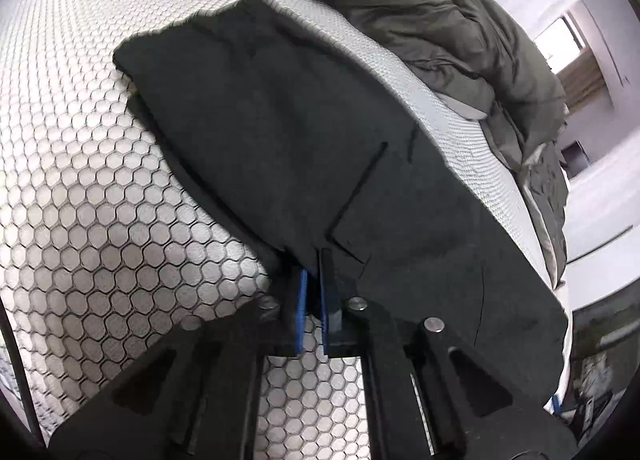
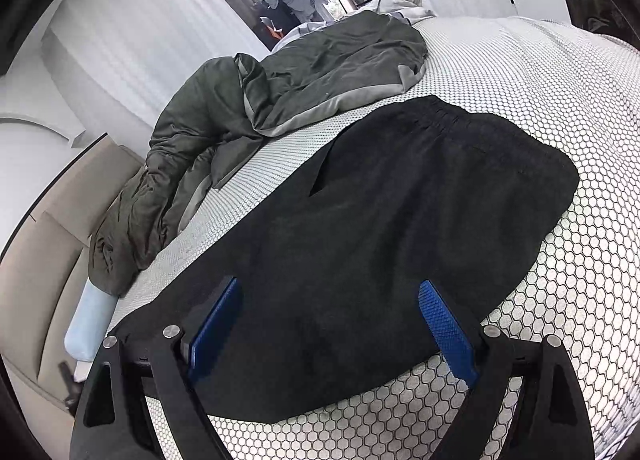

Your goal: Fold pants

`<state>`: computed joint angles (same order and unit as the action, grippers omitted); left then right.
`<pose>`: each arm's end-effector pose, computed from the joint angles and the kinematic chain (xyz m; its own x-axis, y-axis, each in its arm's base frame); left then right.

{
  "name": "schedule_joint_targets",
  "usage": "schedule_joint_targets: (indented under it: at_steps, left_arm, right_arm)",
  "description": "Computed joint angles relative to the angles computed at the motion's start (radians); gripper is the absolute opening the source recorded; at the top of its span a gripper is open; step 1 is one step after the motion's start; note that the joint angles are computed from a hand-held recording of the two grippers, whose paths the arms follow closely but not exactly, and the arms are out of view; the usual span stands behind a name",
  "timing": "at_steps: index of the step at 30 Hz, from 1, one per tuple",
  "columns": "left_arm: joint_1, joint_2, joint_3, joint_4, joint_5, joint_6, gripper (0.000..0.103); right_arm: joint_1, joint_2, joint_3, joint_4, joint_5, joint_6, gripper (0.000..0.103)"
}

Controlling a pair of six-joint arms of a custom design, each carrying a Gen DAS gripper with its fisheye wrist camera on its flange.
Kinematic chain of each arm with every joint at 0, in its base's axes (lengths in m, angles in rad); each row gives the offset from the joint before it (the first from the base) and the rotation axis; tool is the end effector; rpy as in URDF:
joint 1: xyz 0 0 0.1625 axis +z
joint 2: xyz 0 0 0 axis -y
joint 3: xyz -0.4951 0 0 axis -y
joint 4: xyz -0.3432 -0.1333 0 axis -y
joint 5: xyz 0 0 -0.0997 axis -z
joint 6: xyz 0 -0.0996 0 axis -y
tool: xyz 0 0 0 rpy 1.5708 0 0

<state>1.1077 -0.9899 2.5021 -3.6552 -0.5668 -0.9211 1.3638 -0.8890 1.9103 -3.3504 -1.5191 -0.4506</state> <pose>0.0137 -0.4590 0.2428 -0.7131 -0.7011 0.0021 -0.3178 0.3206 -0.8923 0.0056 -0.6470 0.2506 -0.9513 -0.1560 0.2657 -0.2945 0.7138 -0.6354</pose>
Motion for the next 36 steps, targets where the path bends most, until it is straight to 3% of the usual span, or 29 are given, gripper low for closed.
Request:
schedule_joint_targets:
  at_steps: [2,4,5,8,14,17,19,23,25,29,32,34,36]
  left_arm:
    - [-0.024,-0.012,0.005,0.003,0.022,0.014,0.010]
    - [-0.031,-0.011,0.023,-0.080,-0.024,0.061,0.040]
    - [-0.026,-0.014,0.036,-0.126,-0.069,0.081,0.044]
    - [-0.015,-0.034,0.052,-0.127,-0.152,0.089,0.046]
    - [0.014,-0.013,0.022,-0.106,-0.202,0.077,0.046]
    - [0.047,0.017,-0.039,-0.129,-0.182,0.089,0.042]
    - [0.052,0.018,-0.079,-0.053,-0.138,0.079,0.032]
    - [0.041,0.032,-0.082,-0.070,-0.100,0.092,0.025]
    - [0.040,0.031,-0.063,-0.094,-0.093,0.074,0.013]
    - [0.042,0.041,-0.052,-0.168,-0.076,0.096,0.004]
    - [0.028,0.042,-0.035,-0.209,-0.051,0.120,0.002]
    - [0.021,0.042,-0.040,-0.231,-0.034,0.145,0.001]
    - [0.016,0.037,-0.032,-0.264,-0.022,0.160,0.001]
  right_arm:
    - [-0.001,-0.001,-0.001,0.007,0.003,0.006,0.091]
    - [0.001,-0.002,0.003,0.001,0.005,-0.006,0.091]
    - [0.002,-0.002,0.005,-0.003,0.003,-0.014,0.091]
    - [0.005,0.001,0.007,-0.018,-0.013,-0.022,0.091]
    - [0.005,-0.003,0.010,-0.028,-0.006,-0.012,0.091]
    - [0.005,-0.005,0.017,-0.037,0.001,-0.018,0.091]
    - [0.004,-0.006,0.021,-0.042,0.001,-0.022,0.091]
    - [-0.011,-0.022,0.031,-0.059,0.019,-0.003,0.091]
    - [-0.033,-0.039,0.051,-0.099,0.043,0.019,0.091]
    - [-0.101,-0.076,0.088,-0.196,0.100,0.126,0.092]
    - [-0.160,-0.085,0.032,-0.055,0.146,0.241,0.092]
    - [-0.185,-0.071,-0.025,0.061,0.192,0.295,0.085]
    - [-0.185,-0.050,-0.073,0.115,0.194,0.304,0.074]
